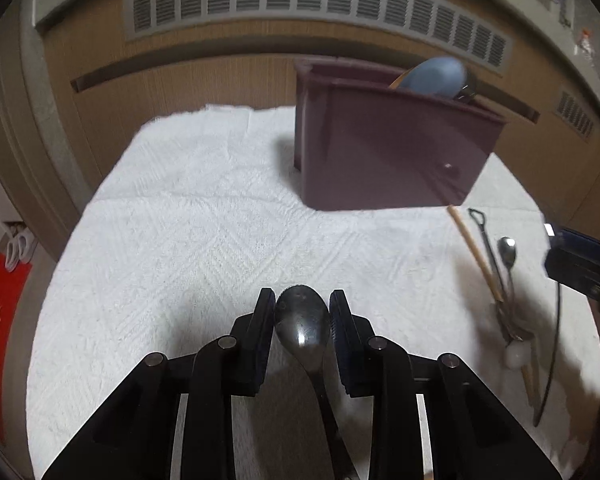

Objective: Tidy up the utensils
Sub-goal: 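Grasp the large metal spoon with the right tool while the left tool holds its spoon, then lift both held spoons over the purple caddy and open both tools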

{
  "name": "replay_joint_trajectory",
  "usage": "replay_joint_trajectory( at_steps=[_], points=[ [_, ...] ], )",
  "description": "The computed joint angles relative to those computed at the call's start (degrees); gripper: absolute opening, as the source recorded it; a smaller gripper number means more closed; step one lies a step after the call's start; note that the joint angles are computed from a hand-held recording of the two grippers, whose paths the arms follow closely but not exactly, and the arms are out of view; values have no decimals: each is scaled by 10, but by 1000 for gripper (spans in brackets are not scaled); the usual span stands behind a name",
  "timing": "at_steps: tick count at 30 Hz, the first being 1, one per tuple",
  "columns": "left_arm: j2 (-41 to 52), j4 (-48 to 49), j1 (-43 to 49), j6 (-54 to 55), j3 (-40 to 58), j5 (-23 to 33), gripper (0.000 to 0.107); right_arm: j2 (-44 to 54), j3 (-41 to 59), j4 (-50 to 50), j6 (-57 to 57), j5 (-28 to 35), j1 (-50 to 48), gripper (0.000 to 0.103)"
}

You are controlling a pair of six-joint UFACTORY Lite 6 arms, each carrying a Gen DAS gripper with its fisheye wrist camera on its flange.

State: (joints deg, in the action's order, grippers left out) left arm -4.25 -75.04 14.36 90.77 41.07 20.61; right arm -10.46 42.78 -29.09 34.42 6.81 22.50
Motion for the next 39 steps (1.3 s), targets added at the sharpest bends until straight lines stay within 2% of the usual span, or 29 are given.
replay_joint_trajectory(
  at_steps=[4, 11, 15, 18, 27, 32, 35, 39],
  points=[
    [-97, -24, 17, 34, -50, 37, 29, -21, -18, 5, -1, -5, 2, 29],
    [-254, -8, 64, 11, -81, 134, 29, -109, -56, -43, 49, 14, 17, 29],
    [-293, 3, 96, -5, -80, 182, 28, -162, -65, -105, 113, 52, 42, 29],
    [-305, 7, 109, -13, -79, 197, 28, -192, -69, -133, 140, 76, 58, 29],
    [-329, 11, 116, -36, -56, 216, 28, -211, -51, -95, 94, 91, 55, 29],
    [-270, -6, 84, -58, 68, 209, 29, -185, 35, -136, 96, 107, 52, 29],
    [-205, -26, 39, -63, 182, 165, 29, -134, 144, -251, 160, 119, 52, 29],
    [-93, -45, -11, -70, 339, 109, 29, -17, 314, -359, 233, 124, 32, 29]
  ],
)
